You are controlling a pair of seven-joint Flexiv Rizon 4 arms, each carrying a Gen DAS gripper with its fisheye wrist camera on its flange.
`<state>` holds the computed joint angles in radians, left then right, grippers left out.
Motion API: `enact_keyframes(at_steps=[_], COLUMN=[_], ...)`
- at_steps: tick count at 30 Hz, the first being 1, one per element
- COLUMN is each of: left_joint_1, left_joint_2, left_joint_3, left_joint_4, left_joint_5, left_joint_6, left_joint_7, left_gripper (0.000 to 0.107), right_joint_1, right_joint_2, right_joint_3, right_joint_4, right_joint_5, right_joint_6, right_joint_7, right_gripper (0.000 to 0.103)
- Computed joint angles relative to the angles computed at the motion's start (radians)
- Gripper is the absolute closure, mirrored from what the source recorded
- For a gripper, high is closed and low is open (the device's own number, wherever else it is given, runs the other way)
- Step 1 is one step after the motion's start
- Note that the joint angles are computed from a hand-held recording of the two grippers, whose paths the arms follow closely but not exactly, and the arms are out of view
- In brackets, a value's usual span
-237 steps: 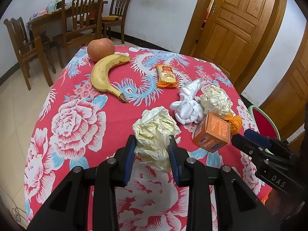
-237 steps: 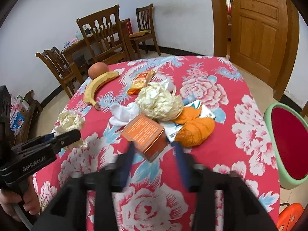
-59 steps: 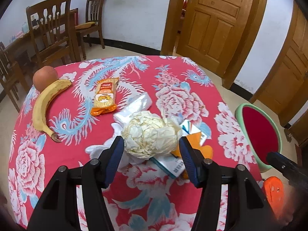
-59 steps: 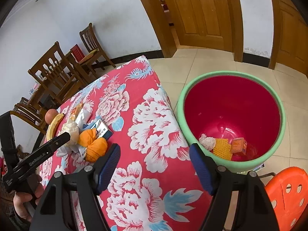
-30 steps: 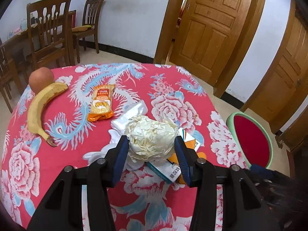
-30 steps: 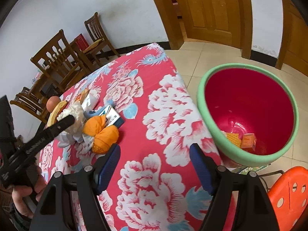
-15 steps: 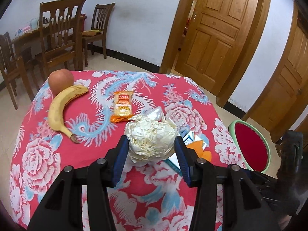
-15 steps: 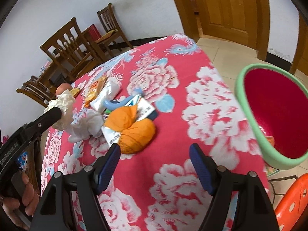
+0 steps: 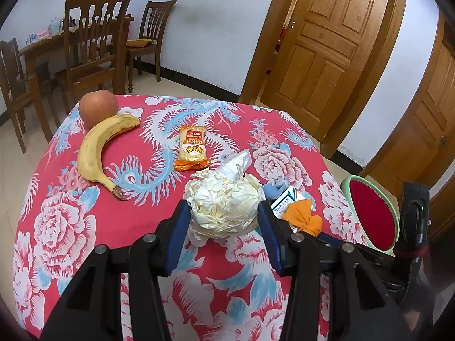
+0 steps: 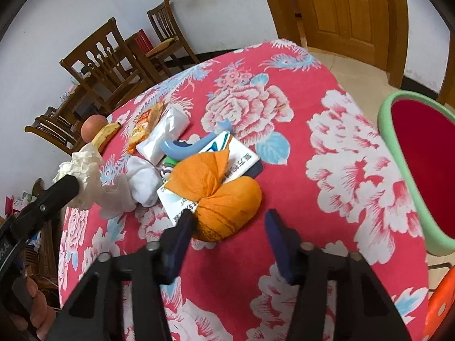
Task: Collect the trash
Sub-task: 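Grasp the crumpled silver foil with the left tool while the right tool grasps the orange cloth bundle, then carry the silver foil and orange bundle over the red bin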
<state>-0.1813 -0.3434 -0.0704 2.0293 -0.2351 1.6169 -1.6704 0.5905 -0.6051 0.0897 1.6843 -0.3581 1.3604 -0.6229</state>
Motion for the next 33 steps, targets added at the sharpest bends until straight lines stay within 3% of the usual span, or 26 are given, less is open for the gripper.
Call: enact_keyframes(at_steps=[4, 14, 24, 33], left_joint_1=[0.017, 0.022, 0.001, -0.021], left_joint_2=[0.008, 0.028, 0.027, -0.018], left_joint_3=[-0.025, -0.060, -0.092, -0.141], left_joint_4=[0.013, 0.021, -0.019, -0.103], left_joint_5=[-0.005, -0.014, -0.013, -0.030], left_joint_6=[0.010, 0.023, 0.011, -0.022], left_joint_7=[0.011, 0.038, 0.082, 0.143], left_gripper=[0.057, 0.057, 0.057, 0.057], right_joint_1=[-0.009, 0.044, 0.117, 0.174], right_joint_2=[0.000, 0.079, 0.199, 0.304], right_joint_3=[0.015, -0.077, -0.235, -0.428], right_joint_4=[0.003, 0.107, 0.252, 0.392], right_joint_5=[0.010, -0.039, -0.182, -0.437], right_joint_6=[0.016, 0.102, 0.159, 0.225], right_joint_7=[-0.025, 0.046, 0.218, 0.471], right_gripper=[0.065, 0.066, 0.065, 0.065])
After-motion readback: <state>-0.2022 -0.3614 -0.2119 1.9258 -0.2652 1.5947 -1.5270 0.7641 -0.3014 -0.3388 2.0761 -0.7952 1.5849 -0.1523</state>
